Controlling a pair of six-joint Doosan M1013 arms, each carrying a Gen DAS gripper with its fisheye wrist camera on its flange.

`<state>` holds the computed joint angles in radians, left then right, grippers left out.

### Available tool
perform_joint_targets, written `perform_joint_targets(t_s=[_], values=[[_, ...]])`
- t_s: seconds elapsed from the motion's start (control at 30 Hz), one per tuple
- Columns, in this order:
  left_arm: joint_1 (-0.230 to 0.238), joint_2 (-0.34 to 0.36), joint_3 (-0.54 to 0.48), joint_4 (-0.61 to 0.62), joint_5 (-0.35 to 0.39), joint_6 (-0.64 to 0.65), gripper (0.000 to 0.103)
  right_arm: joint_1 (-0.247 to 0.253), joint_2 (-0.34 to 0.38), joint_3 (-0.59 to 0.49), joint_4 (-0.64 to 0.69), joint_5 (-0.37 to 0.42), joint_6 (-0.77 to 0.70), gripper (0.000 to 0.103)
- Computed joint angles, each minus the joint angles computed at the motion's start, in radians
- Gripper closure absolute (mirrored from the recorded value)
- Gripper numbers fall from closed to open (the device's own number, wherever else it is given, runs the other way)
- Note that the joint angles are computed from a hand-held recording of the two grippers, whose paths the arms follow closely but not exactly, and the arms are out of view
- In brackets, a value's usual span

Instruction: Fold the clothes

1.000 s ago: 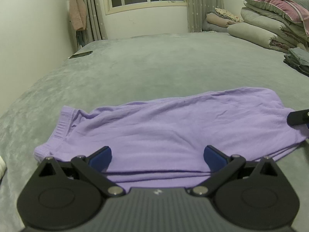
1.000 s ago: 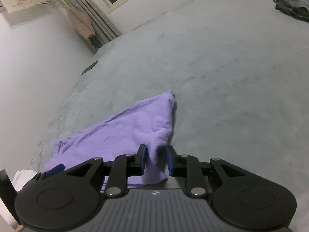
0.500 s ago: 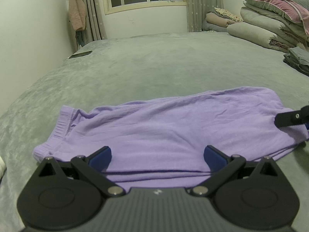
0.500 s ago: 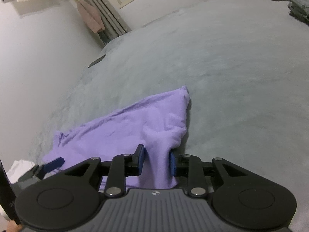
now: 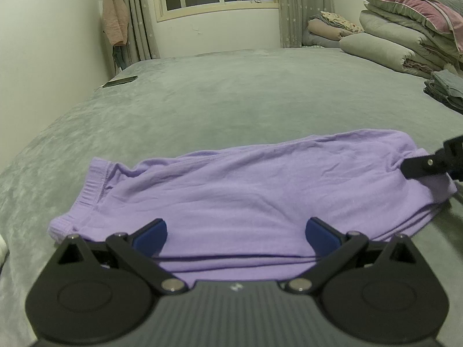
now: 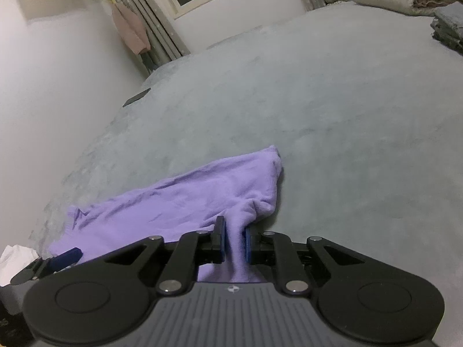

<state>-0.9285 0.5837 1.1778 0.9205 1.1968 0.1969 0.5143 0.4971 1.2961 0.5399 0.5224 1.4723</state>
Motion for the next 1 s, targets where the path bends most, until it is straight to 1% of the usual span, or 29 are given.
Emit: perform_joint_targets(t_s=[0.07, 0.17, 0.27, 0.37, 0.43, 0.7, 0.8, 1.0], values=[[0.001, 0.0, -0.001, 0.001, 0.0, 0.002, 0.0, -0.004, 0.007, -0.007, 0.034, 0.005, -0.008, 0.085], [0.001, 0.001, 0.0, 0.0, -0.002, 0.002, 0.0, -0.004, 0.015, -0.014, 0.041, 0.001, -0.011, 0.084], [0.001, 0.001, 0.0, 0.0, -0.002, 0.001, 0.0, 0.006, 0.014, -0.013, -0.011, -0.026, -0.004, 0.084], [0.001, 0.0, 0.0, -0.001, -0.003, 0.001, 0.0, 0.02, 0.009, -0.012, -0.076, -0.055, 0.014, 0.088], [0.001, 0.0, 0.0, -0.002, -0.003, 0.001, 0.0, 0.027, 0.003, -0.007, -0.08, -0.077, -0.006, 0.09], [0.001, 0.002, -0.004, -0.003, -0.002, 0.002, 0.0, 0.036, -0.009, 0.003, -0.018, -0.133, -0.084, 0.091], [0.001, 0.002, -0.004, -0.003, -0.003, 0.002, 0.0, 0.037, -0.008, 0.001, -0.021, -0.135, -0.083, 0.091], [0.001, 0.002, -0.004, -0.003, -0.002, 0.002, 0.0, 0.035, -0.006, -0.008, -0.074, -0.108, -0.024, 0.091]])
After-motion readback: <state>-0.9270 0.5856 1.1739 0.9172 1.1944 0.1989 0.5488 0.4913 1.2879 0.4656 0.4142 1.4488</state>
